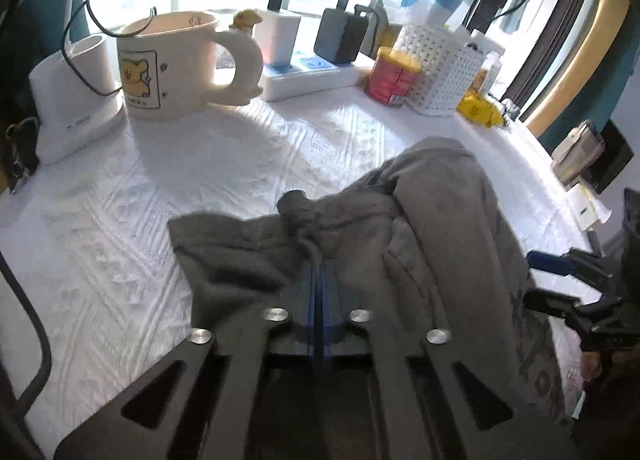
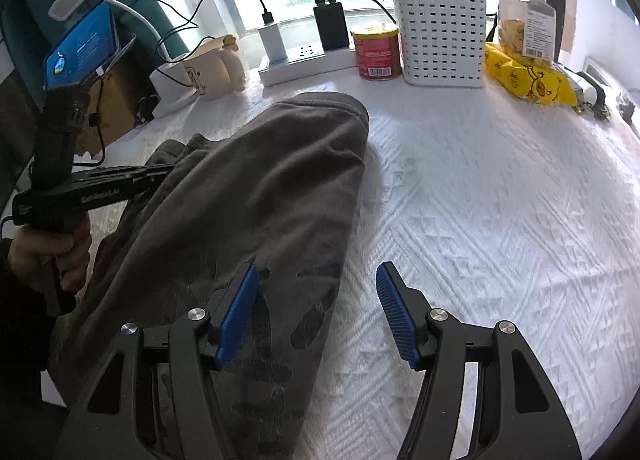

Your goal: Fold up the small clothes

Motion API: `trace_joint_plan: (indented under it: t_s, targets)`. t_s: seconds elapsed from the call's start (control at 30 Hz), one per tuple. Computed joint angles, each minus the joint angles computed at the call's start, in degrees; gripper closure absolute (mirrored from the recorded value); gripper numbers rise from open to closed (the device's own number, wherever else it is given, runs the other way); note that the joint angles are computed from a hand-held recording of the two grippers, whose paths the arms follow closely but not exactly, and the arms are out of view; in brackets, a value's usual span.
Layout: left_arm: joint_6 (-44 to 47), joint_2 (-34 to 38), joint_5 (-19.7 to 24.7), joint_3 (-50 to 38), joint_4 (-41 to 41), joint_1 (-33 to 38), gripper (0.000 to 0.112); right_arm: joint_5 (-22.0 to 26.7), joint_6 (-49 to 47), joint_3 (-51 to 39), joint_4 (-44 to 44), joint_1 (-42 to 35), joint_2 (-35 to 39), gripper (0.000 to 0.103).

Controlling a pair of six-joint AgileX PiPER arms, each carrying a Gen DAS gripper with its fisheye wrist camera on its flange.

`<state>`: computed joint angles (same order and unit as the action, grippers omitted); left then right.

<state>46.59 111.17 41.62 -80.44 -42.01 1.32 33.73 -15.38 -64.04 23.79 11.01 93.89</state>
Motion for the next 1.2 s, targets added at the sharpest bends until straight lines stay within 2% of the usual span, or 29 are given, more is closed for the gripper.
trace_joint_plan:
  t_s: [0.07, 0.17, 0.3, 0.4, 0.47, 0.53, 0.57, 0.6, 0.67, 0.77, 0.9, 1.0, 1.07, 1.2]
  targets:
    - [3.3, -3.7, -4.2, 3.6, -2.2, 0.0, 0.112, 0.5, -1.4, -0.7, 1.4, -0.2, 0.7, 0.038]
    - [4.9, -8.0, -7.8, 6.7, -3.8, 1.0, 0.112, 0.8, -0.9, -1.5, 0.6, 0.4, 1.4, 0.038]
    - [-3.3, -8.7, -14.2, 8.7, 6.1, 0.2, 0.112, 0.3, 0.5, -1.8, -0.4, 1.3, 1.2, 0.038]
    - [-9.3, -7.2, -14.8, 9.1, 11.9, 0.1, 0.111, -0.5, 1.2, -1.1, -1.2, 2.0, 0.0, 0.038]
    - [-9.1, -7.3, -12.9, 9.0, 10.2, 0.7, 0.110, -0.7, 1.9, -0.3, -2.1, 2.2, -0.9, 0.038]
    - [-9.1, -9.3, -14.2, 10.7, 9.3, 0.4, 0.097, -0.8, 2.0, 0.6, -2.3, 2.1, -1.7, 0.038]
    - [-11.7, -10.9, -17.0, 12.1, 12.3, -0.6, 0.075, -0.9, 2.2, 1.1, -2.5, 2.0, -2.1, 0.038]
    - [-14.1, -13.0, -20.7, 14.3, 14.9, -1.8, 0.059, -0.9, 2.5, 1.7, -2.7, 1.9, -2.7, 0.038]
    - [-11.9, -15.3, -23.1, 16.4, 13.6, -2.9, 0.057, -1.2, 2.7, 2.7, -2.6, 1.5, -3.8, 0.038]
    - [-4.8, -16.8, -20.9, 16.8, 8.4, -3.4, 0.057, -1.6, 3.6, 4.0, -3.3, 1.5, -5.3, 0.038]
    - [-1.3, -16.1, -19.4, 17.5, 4.8, -3.8, 0.057, -2.0, 6.3, 4.9, -5.6, 1.6, -6.5, 0.038]
    - [-7.1, -13.4, -16.8, 15.7, 8.5, -4.2, 0.057, -1.5, 7.8, 4.5, -7.7, 1.8, -5.9, 0.038]
    - [-6.4, -12.4, -14.2, 14.9, 6.7, -3.6, 0.057, -1.7, 7.7, 4.3, -7.7, 1.7, -5.9, 0.038]
    - [-0.2, -12.4, -16.2, 15.8, 3.4, -4.5, 0.057, -2.4, 5.3, 3.3, -5.1, 0.2, -4.5, 0.038]
